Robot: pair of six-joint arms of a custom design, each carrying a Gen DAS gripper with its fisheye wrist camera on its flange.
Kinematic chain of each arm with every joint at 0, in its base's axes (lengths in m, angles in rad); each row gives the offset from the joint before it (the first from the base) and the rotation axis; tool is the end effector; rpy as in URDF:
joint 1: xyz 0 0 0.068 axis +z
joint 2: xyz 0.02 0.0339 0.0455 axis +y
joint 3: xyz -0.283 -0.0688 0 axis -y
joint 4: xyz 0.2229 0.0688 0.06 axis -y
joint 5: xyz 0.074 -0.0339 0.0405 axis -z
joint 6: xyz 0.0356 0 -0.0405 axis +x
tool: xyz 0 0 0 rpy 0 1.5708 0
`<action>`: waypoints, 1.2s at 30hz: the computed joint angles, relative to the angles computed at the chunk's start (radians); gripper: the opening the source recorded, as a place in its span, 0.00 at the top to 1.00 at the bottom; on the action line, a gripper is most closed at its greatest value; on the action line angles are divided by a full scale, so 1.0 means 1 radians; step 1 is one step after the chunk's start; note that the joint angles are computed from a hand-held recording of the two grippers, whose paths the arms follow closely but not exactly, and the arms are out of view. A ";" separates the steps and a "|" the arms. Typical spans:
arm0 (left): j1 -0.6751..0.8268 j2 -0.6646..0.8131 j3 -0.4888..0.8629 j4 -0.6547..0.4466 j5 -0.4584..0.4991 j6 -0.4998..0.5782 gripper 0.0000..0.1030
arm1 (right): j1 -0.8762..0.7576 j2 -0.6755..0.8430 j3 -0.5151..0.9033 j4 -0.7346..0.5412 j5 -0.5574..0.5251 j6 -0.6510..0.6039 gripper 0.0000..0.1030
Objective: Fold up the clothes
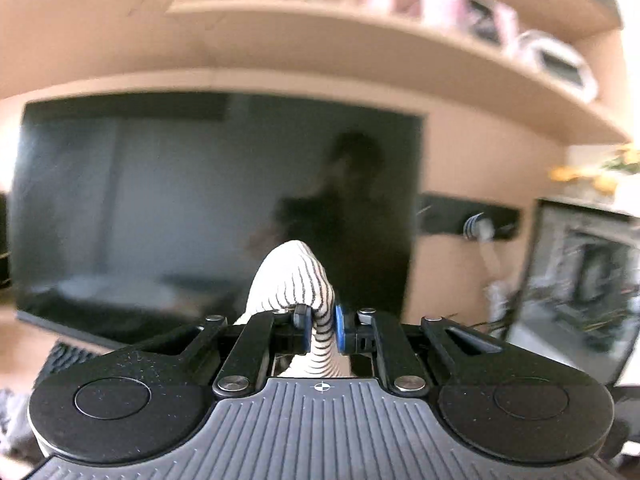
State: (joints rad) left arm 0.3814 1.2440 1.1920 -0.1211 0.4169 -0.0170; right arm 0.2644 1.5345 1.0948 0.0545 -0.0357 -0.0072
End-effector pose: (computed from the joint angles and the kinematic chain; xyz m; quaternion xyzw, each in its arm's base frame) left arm 0.2465 0.0833 0.4115 -0.0177 0.7605 -0.0418 0.6477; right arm 0.3264 0.0897 0.3146 -0.1221 0.8203 0.0863 0.5521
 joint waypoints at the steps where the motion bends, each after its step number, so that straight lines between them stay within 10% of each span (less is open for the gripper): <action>1: -0.003 -0.023 -0.001 -0.003 0.010 0.016 0.88 | -0.005 -0.024 -0.044 0.033 -0.065 0.044 0.00; 6: -0.030 -0.073 0.003 -0.052 -0.026 0.039 0.88 | -0.030 -0.005 -0.126 0.044 -0.393 0.268 0.00; 14: -0.074 -0.054 -0.009 -0.033 -0.129 0.021 0.88 | -0.033 -0.014 -0.328 0.321 -0.266 0.469 0.00; 17: -0.071 -0.044 0.015 -0.034 -0.136 0.015 0.88 | -0.157 0.081 -0.250 0.138 -0.633 0.541 0.00; 21: -0.063 -0.037 0.053 -0.060 -0.127 0.015 0.88 | -0.222 0.273 -0.288 0.244 -1.033 0.791 0.00; 29: -0.031 -0.094 0.091 -0.133 -0.078 0.068 0.88 | -0.073 0.609 -0.286 0.947 -1.031 1.639 0.00; 32: 0.035 -0.159 0.085 -0.148 0.008 0.089 0.88 | 0.005 0.607 -0.296 1.003 -0.951 1.637 0.00; 36: 0.194 -0.239 0.082 -0.136 0.200 0.064 0.88 | 0.057 0.428 -0.379 0.910 -0.831 1.326 0.00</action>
